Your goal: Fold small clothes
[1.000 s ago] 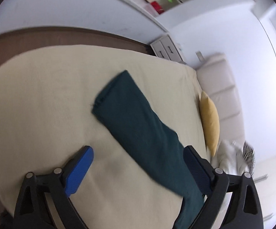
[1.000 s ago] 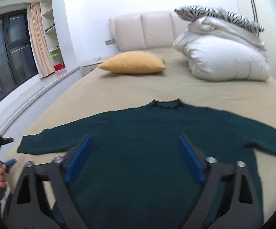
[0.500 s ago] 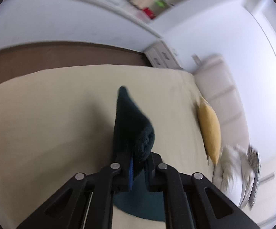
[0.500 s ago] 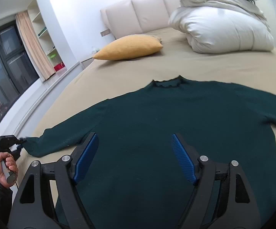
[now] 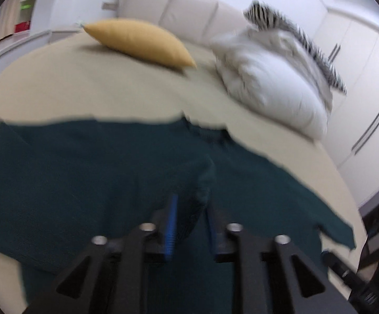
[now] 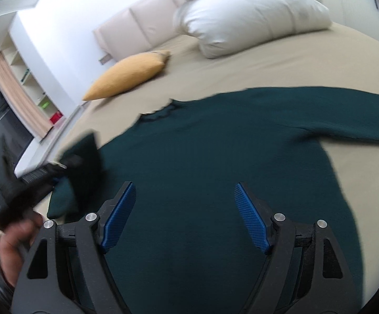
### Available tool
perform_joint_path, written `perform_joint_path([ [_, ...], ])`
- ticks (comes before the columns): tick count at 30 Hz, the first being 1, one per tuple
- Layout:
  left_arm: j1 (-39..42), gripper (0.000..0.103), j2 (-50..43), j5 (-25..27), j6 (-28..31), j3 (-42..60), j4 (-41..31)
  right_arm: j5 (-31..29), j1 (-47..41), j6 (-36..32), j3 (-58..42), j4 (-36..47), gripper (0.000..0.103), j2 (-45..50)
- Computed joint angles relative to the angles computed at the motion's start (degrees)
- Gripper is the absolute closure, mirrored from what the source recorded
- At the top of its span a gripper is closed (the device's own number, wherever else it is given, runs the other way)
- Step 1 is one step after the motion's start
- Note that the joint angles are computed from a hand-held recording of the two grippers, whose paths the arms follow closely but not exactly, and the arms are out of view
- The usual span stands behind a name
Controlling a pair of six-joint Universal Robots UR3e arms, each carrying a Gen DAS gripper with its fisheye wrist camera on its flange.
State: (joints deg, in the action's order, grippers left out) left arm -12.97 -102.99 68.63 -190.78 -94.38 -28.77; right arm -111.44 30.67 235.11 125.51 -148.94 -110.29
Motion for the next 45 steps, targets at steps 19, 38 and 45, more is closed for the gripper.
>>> perform_joint_path([
  [19,36.37,0.023,27.52,-19.5,13.65,-20.9,-14.51,25.17,-12.41,-16.91,-36.01,5.59,0.063,40.42],
  [38,23.53,0.03,0.34,-5.32,10.24,4.87,-14.15,26.42,-29.16,-25.63,-16.68,8.21,0.097,15.89],
  [45,17.06,0.059,-12.25,4.27,10.46,20.63,-19.06,27.83,-30.74,-27.85,-16.36,6.69,0.097,17.2],
])
